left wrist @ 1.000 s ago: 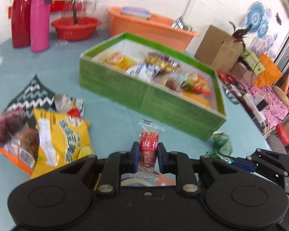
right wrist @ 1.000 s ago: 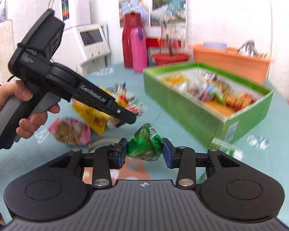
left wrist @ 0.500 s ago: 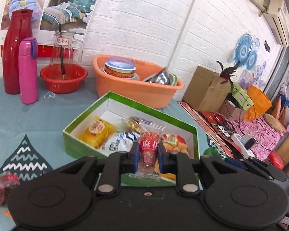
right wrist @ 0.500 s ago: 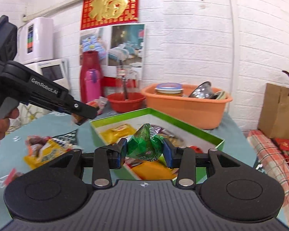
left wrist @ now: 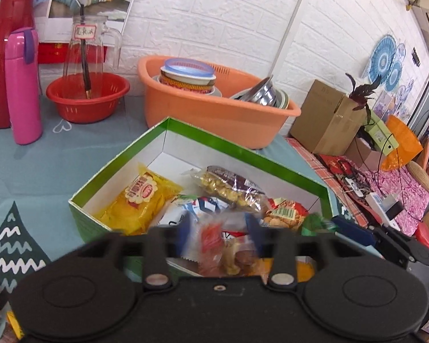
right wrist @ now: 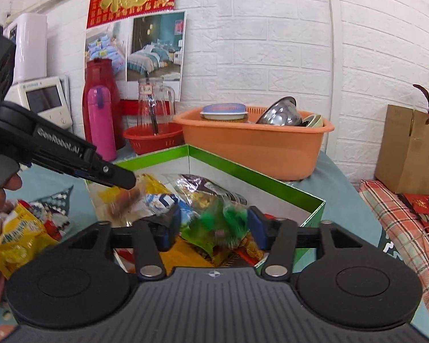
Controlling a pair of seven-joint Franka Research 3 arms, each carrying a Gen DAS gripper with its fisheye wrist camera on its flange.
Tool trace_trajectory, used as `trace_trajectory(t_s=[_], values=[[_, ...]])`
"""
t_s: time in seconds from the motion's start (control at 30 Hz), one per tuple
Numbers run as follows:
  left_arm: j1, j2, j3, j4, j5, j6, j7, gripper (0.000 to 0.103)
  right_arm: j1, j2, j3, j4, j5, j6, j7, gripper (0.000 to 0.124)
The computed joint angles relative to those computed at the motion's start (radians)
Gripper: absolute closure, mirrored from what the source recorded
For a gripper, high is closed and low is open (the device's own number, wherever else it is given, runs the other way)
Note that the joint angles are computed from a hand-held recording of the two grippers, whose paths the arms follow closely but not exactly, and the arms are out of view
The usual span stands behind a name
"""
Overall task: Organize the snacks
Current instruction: 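Carry both packets into the green box and open both grippers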
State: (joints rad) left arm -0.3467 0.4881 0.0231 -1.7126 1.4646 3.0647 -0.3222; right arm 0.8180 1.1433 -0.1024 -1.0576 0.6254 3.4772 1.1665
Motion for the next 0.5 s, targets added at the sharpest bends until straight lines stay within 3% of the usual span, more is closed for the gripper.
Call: trace_trajectory(t_s=[0.07,0.2,0.37,0.5], values=[[-0.021,-0.002,0.022,0.0,0.088,-0.003,-0.11,0.0,0.043,0.022,-0.072,0.015,0.059,-0.003,0.003,0.021],[0.018,-0.026,-0.024,-0.029,0.112,-0.006,-0.125,0.0,0.038,-0.007,-0.047,-0.036,0.075,0.017,-0.011,0.021],[0.038,-0.143,-0.074,-0.129,0.233,-0.041,-0.21,0.0,-0.068,-0.127,0.156,-0.22,-0.073,0.159,-0.024,0.021],[0.06,-0.289,-0.131,-0.292,0.155,-0.122,-0.145,0.0,-0.139,-0.224,0.278,-0.384,-0.18,0.256,0.02,0.021]])
